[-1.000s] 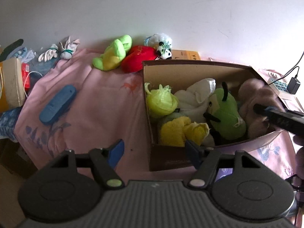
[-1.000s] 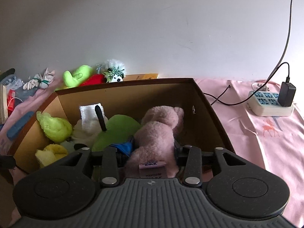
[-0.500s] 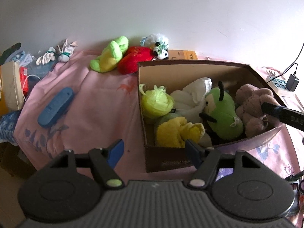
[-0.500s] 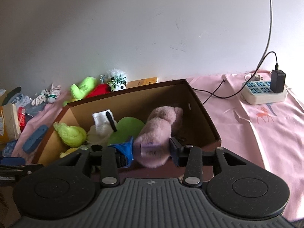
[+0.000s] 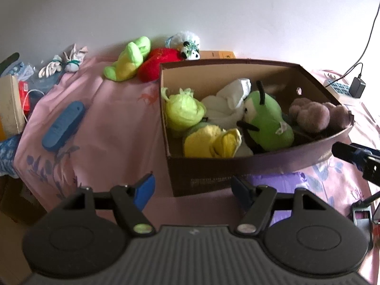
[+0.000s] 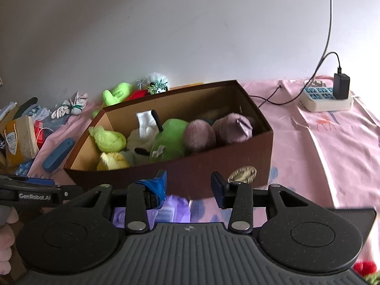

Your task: Organize soft objects

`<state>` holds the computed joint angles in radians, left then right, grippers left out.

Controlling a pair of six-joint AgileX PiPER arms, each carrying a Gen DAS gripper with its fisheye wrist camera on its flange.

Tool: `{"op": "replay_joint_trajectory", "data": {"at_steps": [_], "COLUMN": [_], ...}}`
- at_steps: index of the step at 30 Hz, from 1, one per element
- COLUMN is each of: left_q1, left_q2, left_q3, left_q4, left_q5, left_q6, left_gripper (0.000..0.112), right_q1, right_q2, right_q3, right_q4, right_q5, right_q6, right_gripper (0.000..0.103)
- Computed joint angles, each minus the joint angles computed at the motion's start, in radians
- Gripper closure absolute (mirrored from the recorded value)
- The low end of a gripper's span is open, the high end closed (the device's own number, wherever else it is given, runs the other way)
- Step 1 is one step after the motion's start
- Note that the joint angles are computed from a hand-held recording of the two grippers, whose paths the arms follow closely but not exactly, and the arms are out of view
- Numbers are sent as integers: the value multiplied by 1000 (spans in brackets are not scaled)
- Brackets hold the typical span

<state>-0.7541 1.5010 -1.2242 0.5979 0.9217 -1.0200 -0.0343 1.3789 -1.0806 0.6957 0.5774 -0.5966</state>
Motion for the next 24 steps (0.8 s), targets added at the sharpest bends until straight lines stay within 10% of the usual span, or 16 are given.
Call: {"op": "replay_joint_trajectory", "data": {"at_steps": [24], "left_q1": [-47], "left_q2": [-26], "left_q3": [84], "left_q4": [-68], "left_q5": [4], "left_q6": [-2], "left_gripper": [40], "right_q1": [51], "right_q2": [-163], "right_q3": [157], "right_q4": [-136], "right_q5": [68], "right_q6": [99], "right_gripper": [78]}}
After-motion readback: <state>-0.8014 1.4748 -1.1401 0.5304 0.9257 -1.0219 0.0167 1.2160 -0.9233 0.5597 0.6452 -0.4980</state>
